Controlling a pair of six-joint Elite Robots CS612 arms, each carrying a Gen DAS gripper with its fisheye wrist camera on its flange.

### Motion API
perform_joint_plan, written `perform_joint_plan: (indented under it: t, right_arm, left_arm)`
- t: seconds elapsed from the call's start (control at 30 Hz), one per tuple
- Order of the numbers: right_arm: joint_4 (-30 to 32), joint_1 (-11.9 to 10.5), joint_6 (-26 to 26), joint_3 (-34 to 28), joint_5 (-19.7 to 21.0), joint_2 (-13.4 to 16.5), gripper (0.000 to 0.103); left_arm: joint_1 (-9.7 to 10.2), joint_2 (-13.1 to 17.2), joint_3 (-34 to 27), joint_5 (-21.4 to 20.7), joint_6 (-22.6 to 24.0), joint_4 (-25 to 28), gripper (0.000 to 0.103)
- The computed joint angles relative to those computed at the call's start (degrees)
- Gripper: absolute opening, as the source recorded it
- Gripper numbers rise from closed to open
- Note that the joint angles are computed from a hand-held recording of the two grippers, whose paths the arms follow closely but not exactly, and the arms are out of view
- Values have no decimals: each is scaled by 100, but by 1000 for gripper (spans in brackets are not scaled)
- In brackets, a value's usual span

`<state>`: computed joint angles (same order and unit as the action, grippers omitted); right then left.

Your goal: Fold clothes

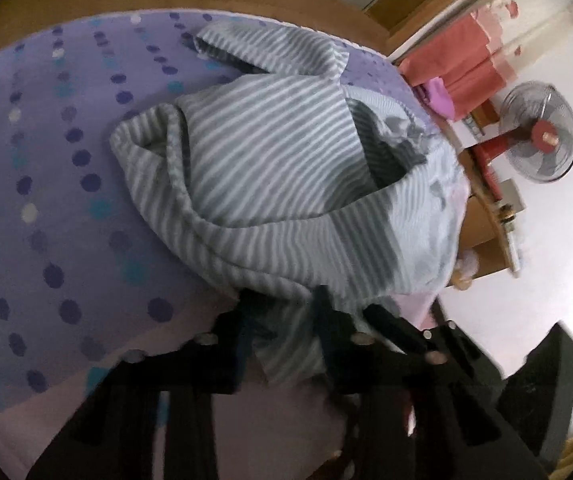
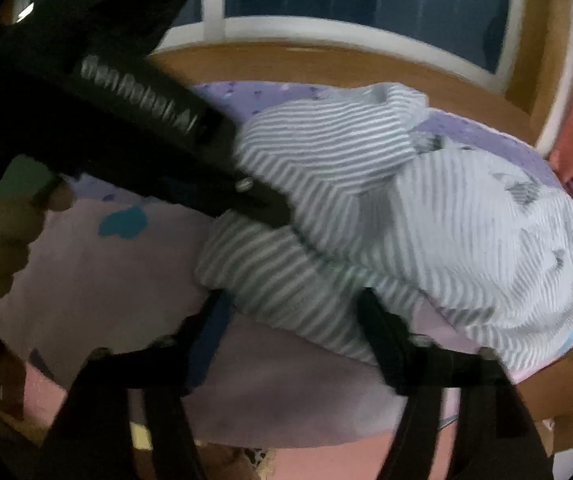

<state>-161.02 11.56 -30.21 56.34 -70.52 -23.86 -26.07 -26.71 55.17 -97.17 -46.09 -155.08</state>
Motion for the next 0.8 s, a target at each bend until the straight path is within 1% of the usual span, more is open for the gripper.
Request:
perform_joint_plan:
  t: [0.07, 0.1, 0.13, 0.2, 0.3, 0.4, 0.5, 0.63, 0.8]
  right_arm:
    - [96, -6, 151, -14, 96, -29, 19]
    - [163, -11, 231, -20, 158, -48, 17]
    - [257, -23, 316, 33, 305, -114, 16]
    - [316, -38, 268, 234, 644, -281, 14]
    - [154, -24, 13, 672, 1131, -574, 14]
    - [-74, 39, -79, 1069, 1539, -812, 14]
    - [-467, 173, -95, 1442, 1655, -998, 14]
    - [-782, 423, -44, 1844, 1697, -1195, 14]
    - [-802, 689, 237, 1972, 1723, -1232, 14]
  left_arm:
    - [-19, -99, 168, 47, 85, -156, 10]
    - [-33, -178, 287, 101, 137, -258, 7]
    - [-49, -270, 418, 177, 200, -365, 6]
    - [-77, -453, 687, 307, 332, -601, 6]
    - [-104, -792, 1222, 442, 551, -1063, 6]
    - [-132, -1125, 1772, 568, 770, -1465, 6]
    - [-120, -1444, 2356, 579, 885, -1733, 6]
    - [-71, -1867, 3154, 622, 989, -2077, 6]
    - [-16, -2235, 3946, 835, 1036, -2350, 6]
